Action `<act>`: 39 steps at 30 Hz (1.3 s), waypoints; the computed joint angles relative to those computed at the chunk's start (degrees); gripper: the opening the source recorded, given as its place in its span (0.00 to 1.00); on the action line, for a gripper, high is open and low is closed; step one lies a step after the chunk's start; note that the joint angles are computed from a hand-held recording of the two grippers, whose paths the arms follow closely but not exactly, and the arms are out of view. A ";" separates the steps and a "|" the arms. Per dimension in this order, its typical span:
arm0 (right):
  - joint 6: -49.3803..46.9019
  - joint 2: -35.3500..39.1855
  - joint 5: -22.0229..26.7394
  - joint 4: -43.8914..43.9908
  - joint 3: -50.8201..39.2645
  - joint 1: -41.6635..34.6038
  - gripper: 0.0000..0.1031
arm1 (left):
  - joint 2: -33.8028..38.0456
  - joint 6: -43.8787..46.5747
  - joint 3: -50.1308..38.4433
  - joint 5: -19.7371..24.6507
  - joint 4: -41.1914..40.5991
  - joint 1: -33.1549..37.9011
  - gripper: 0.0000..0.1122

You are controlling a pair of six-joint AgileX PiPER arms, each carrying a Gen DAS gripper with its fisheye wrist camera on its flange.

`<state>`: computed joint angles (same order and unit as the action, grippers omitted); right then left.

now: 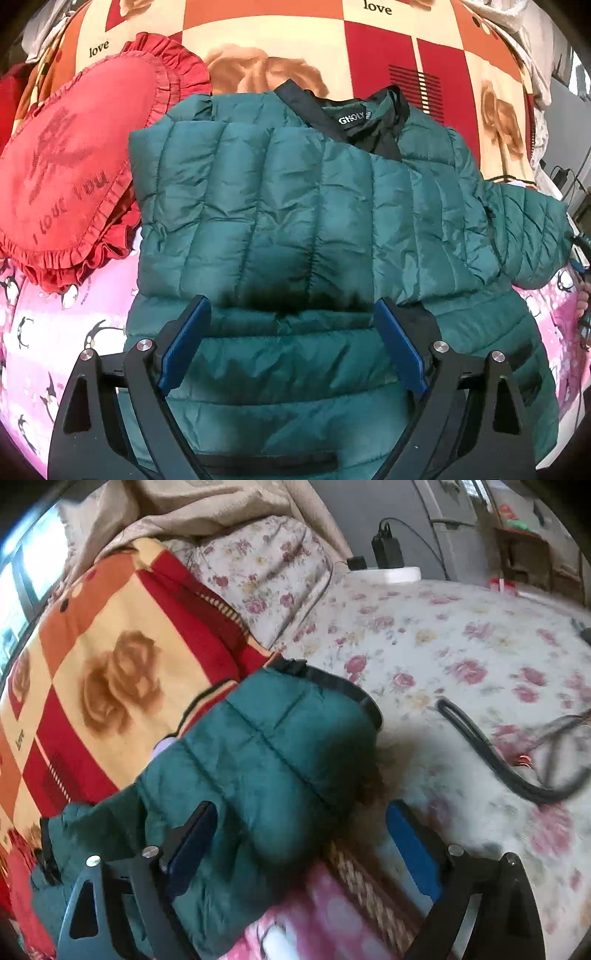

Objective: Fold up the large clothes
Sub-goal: 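Move the right gripper to the other sleeve cuff and grasp it, then fold the held sleeve across the jacket front and open the right gripper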

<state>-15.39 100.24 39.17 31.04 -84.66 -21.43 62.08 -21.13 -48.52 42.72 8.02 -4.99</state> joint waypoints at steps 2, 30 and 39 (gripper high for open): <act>-1.85 3.04 0.34 4.36 -2.94 -0.59 0.89 | 1.25 1.21 -0.19 -0.07 -0.85 1.46 0.80; 43.79 -35.13 -7.99 -38.01 19.62 21.21 0.13 | -1.67 6.16 -1.55 2.64 -6.49 12.63 0.80; 55.79 -20.30 -12.56 -46.57 18.09 52.04 0.13 | 0.81 8.72 -2.45 1.80 -9.20 14.03 0.80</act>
<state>40.40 79.94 26.61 -15.53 -66.57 30.60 62.89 -12.41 -50.97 44.52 -1.18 9.04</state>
